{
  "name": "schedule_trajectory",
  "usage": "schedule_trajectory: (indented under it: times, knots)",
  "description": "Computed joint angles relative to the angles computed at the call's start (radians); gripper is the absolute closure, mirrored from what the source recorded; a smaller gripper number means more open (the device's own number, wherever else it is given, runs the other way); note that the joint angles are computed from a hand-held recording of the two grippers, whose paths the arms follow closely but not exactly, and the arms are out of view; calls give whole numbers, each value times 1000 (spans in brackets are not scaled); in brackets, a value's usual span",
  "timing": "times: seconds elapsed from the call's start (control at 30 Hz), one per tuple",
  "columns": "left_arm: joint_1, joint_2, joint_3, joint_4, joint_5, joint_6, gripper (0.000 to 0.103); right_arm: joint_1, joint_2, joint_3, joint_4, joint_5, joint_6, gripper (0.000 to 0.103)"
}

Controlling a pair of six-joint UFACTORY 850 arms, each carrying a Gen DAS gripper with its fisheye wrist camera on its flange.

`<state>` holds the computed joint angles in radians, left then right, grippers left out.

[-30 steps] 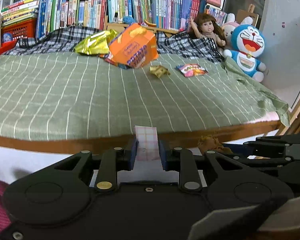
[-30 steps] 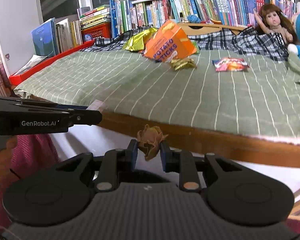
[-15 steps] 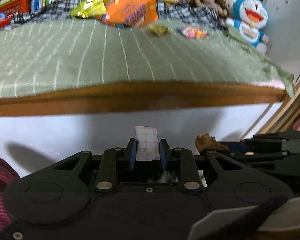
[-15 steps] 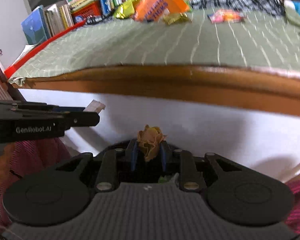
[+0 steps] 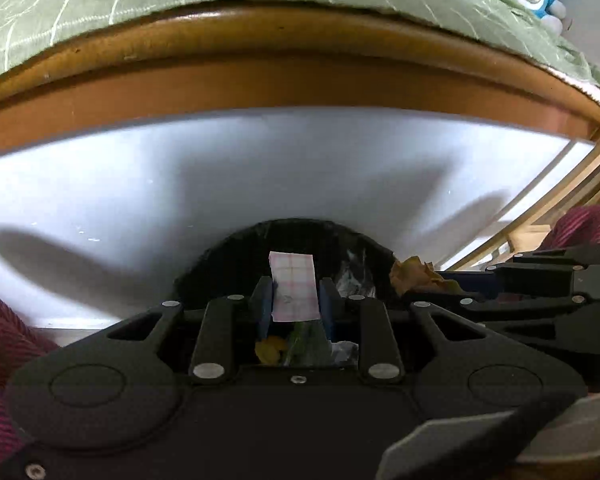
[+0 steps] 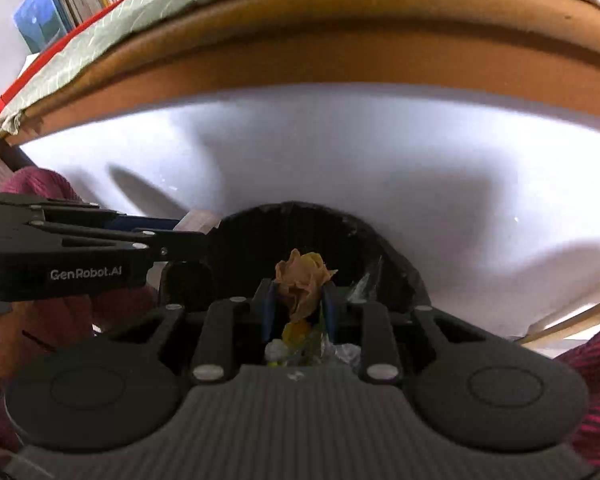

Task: Collect trash
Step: 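Lower both tools into the black bin and open them to drop the scraps, then raise both empty tools back over the bed cover, then grasp the gold wrapper with the left tool while the right tool grasps the colourful candy packet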

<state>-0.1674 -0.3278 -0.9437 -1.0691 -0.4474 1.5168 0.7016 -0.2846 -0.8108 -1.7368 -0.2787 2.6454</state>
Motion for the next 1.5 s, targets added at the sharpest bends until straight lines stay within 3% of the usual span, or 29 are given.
schedule_trajectory:
  times: [0.2,0.23,0.27,0.3,0.37,0.63,0.77,0.97,1.23,1.33,1.5]
  knots:
    - [-1,-2,-3,7,3,-6,80,-12,-1,-5,-30,13,13,68]
    - [-4,0,-3,6,5,-6,79,-11,0,-3,-26,12,9,64]
    - [-5,1,-1,-2,9,4,74,-13,-2,-4,-27,13,8,53]
    - [-5,8,1,0,11,4,65,-13,-1,-4,-34,14,13,49]
    - [-6,15,7,-24,18,31,60,-16,1,-1,-65,19,40,44]
    - [-2,37,6,-72,21,78,49,-16,27,13,-74,1,46,40]
    - [22,70,-9,-92,-43,113,46,-14,82,27,-101,-42,49,39]
    - [56,122,-61,-270,-164,298,24,-22,194,41,-145,-162,-15,30]
    - [-3,66,-185,-505,-145,422,18,-96,203,-22,-19,-306,-189,27]
    - [-42,10,-239,-581,-110,444,18,-154,188,-47,13,-303,-188,27]
    - [-105,-88,-340,-571,-60,397,18,-259,167,-78,50,-244,-168,27]
